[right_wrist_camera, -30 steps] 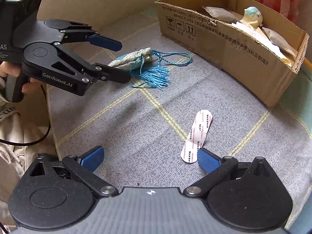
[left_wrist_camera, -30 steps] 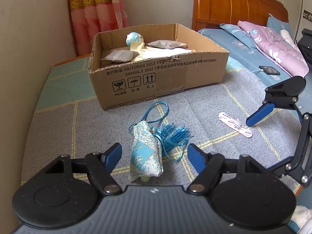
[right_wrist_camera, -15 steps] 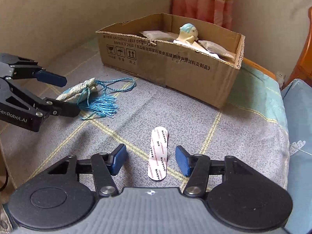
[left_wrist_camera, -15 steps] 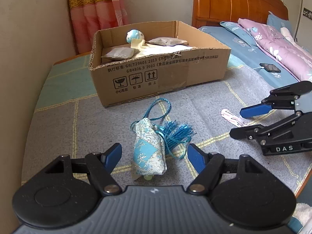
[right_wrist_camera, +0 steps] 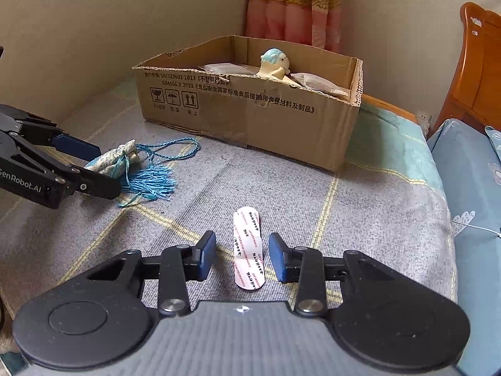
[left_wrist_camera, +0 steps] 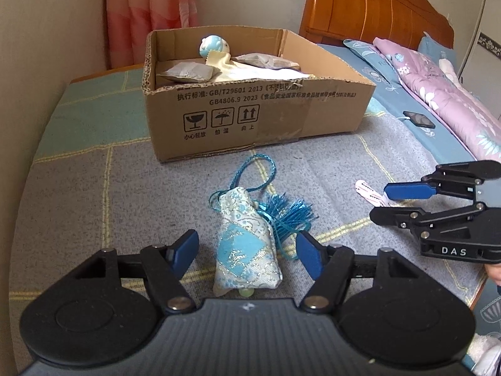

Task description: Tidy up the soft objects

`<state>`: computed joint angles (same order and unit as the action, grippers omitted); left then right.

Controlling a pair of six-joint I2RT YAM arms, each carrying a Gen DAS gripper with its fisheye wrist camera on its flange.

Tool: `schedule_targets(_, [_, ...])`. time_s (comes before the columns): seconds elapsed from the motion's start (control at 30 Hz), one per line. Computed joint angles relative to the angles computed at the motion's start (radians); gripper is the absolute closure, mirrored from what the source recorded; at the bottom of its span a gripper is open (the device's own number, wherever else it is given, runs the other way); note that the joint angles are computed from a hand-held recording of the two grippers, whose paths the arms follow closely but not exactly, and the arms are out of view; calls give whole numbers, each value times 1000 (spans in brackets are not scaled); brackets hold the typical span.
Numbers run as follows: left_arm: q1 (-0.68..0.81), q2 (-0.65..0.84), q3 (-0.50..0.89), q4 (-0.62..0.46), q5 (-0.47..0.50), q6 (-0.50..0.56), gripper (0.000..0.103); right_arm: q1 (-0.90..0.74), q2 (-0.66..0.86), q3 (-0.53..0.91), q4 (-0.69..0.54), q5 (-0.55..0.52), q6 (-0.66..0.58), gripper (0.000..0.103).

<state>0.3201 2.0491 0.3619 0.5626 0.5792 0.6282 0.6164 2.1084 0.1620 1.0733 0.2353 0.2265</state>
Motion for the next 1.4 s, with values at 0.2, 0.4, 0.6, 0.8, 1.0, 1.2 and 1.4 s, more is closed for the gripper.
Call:
schedule_targets(0.2, [16, 16, 14, -34, 47, -11, 54, -5, 21, -10, 42, -4, -3, 60])
schedule_targets(0.4, [-1, 7, -18, 11, 32, -39, 70, 14, 32, -13, 60, 22, 13, 60])
schedule_targets(0.6, [-15, -14, -39, 30, 27, -37, 72, 29, 18, -10, 37, 37, 18, 72])
schedule_targets(0.8, [-22, -33, -50, 37, 23, -29, 73, 58, 1, -5, 1, 83, 19, 81])
schedule_targets(1.0, [-24, -83, -71, 20, 18, -7, 74, 60, -30, -29, 14, 87, 13, 81])
schedule_targets(1.2, [-26, -159, -98, -19, 18, 33, 75, 71, -73, -45, -8, 106, -3, 81])
schedule_targets(1.4, [-17, -211, -107, -51, 32, 47, 75, 66, -84, -46, -32, 98, -11, 81])
